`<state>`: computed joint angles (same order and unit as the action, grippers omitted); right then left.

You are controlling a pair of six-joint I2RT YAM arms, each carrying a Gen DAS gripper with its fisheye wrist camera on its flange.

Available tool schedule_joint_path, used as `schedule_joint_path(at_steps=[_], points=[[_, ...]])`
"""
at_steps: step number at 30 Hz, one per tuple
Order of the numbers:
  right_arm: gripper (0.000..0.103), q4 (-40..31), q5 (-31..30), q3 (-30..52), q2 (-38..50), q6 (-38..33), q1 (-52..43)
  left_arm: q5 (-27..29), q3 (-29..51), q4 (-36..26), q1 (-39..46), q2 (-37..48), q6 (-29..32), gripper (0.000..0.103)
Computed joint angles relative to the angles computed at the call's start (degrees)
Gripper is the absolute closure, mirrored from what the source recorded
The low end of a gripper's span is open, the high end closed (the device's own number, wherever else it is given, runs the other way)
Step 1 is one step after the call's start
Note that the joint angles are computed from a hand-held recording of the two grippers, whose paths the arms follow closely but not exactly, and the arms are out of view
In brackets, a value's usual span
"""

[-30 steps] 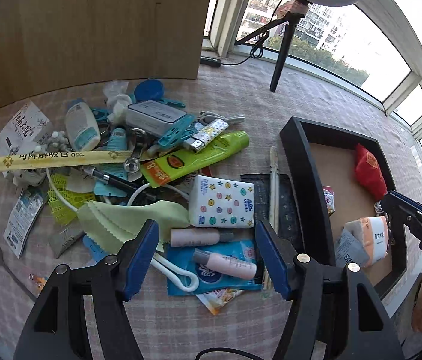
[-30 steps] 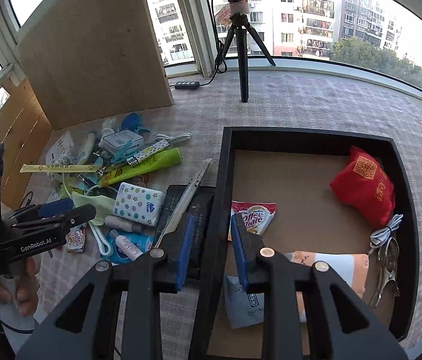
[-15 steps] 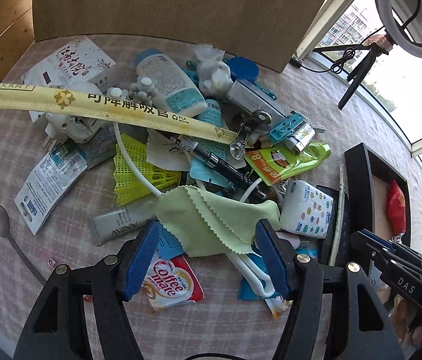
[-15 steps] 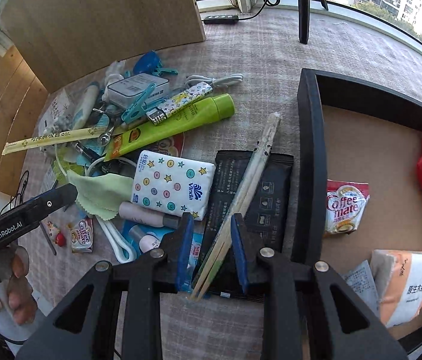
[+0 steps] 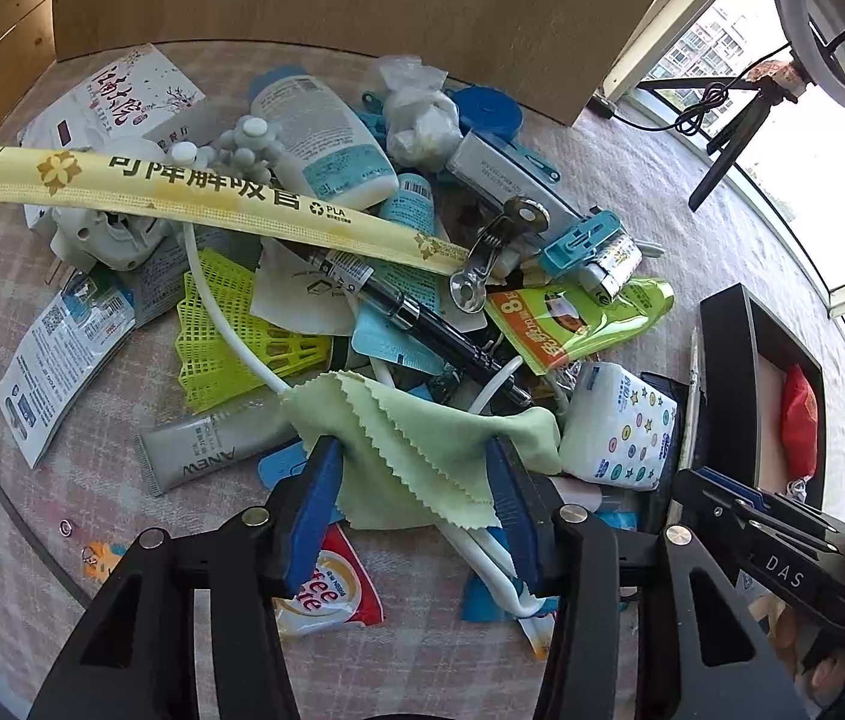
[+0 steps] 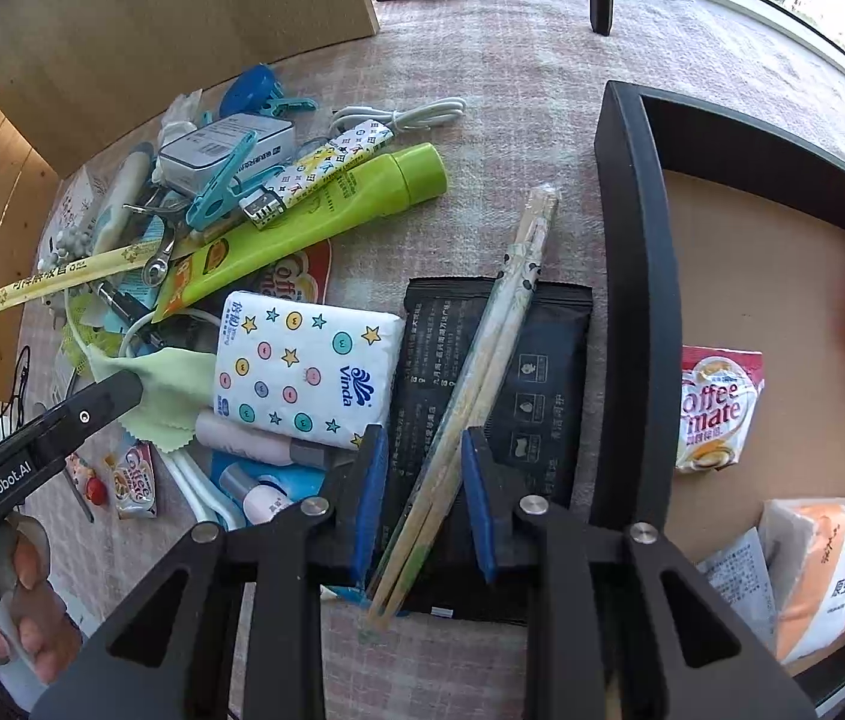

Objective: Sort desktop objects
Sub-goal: 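Reach the left gripper to the green cloth and the right gripper to the chopsticks, then grasp the wrapped chopsticks with the right gripper while the left gripper grasps the green cloth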

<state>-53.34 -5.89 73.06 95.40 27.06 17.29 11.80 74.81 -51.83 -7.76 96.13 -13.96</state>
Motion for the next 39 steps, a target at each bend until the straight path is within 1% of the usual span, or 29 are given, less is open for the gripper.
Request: schedule_joint_path(at_steps=[1, 7, 8, 9, 10, 11, 14, 15, 16, 20, 25, 26, 27, 28, 32, 35, 39], points=[[0.078, -0.22, 0.38, 0.26, 0.34, 0.08, 0.05, -0.07, 0.05, 0.03, 0.11, 0.09, -0.07, 0.061], [0.079, -1.21, 2.29, 1.27, 1.79, -0.09, 0.55, 0.00, 0.10, 0.42, 0.51, 0.77, 0.12, 0.066], [0.081, -1.09, 2.94, 1.32, 1.92, 0.06, 0.77, -0.14, 0.16, 0.65, 0.37, 1.03, 0.00, 0.067], [0.085, -1.06, 3.89, 1.41, 2.06, 0.10, 1.14, -0.26, 0.14, 0.86, 0.22, 1.16, -0.10, 0.070], [0.086, -0.92, 4.67, 1.42, 2.07, 0.07, 1.50, -0.16, 0.07, 0.91, 0.18, 1.21, -0.16, 0.074], [0.089, -0.57, 4.75, 1.21, 1.86, 0.11, 1.61, 0.10, -0.07, 1.01, 0.24, 1.15, -0.29, 0.076], [0.092, 1.04, 3.23, -0.35, 0.41, 0.27, 1.19, 1.01, -0.60, 0.86, 0.91, 0.41, -0.29, 0.084], [0.095, 1.47, 3.73, -0.94, -0.30, 0.41, 1.39, 1.13, -0.76, 0.71, 1.24, -0.04, -0.25, 0.095], [0.097, 1.97, 4.04, -1.75, -1.30, 0.41, 1.58, 1.39, -0.88, 0.55, 1.65, -0.57, -0.22, 0.099], [0.099, 3.54, 2.87, -4.30, -4.94, 0.87, 1.63, 2.58, -0.93, -0.07, 3.38, -2.67, 0.25, 0.099], [0.099, 3.42, 1.11, -5.38, -8.33, 0.72, 1.00, 3.12, -1.12, -1.23, 4.53, -5.80, 1.46, 0.100], [0.100, 3.68, 0.66, -6.69, -9.99, 0.03, 0.14, 3.19, -1.17, -1.53, 4.73, -6.48, 1.78, 0.100], [0.103, 3.76, 0.26, -7.65, -11.47, -0.61, -0.55, 3.40, -1.17, -1.86, 4.86, -7.11, 1.98, 0.100], [0.103, 3.46, 0.36, -7.27, -12.02, -0.34, -0.32, 3.60, -1.09, -2.15, 4.89, -7.68, 2.03, 0.100], [0.103, 3.46, 1.10, -6.24, -12.81, 1.22, 0.96, 3.25, -0.29, -2.68, 3.38, -9.63, 1.68, 0.100], [0.103, 3.75, 0.98, -6.26, -13.05, 0.85, -0.10, 2.89, 0.33, -2.98, 1.97, -10.57, 0.97, 0.100], [0.103, 3.15, 0.48, -7.30, -16.37, 0.04, -1.83, 2.81, 1.01, -3.71, 0.16, -11.71, 0.63, 0.100]])
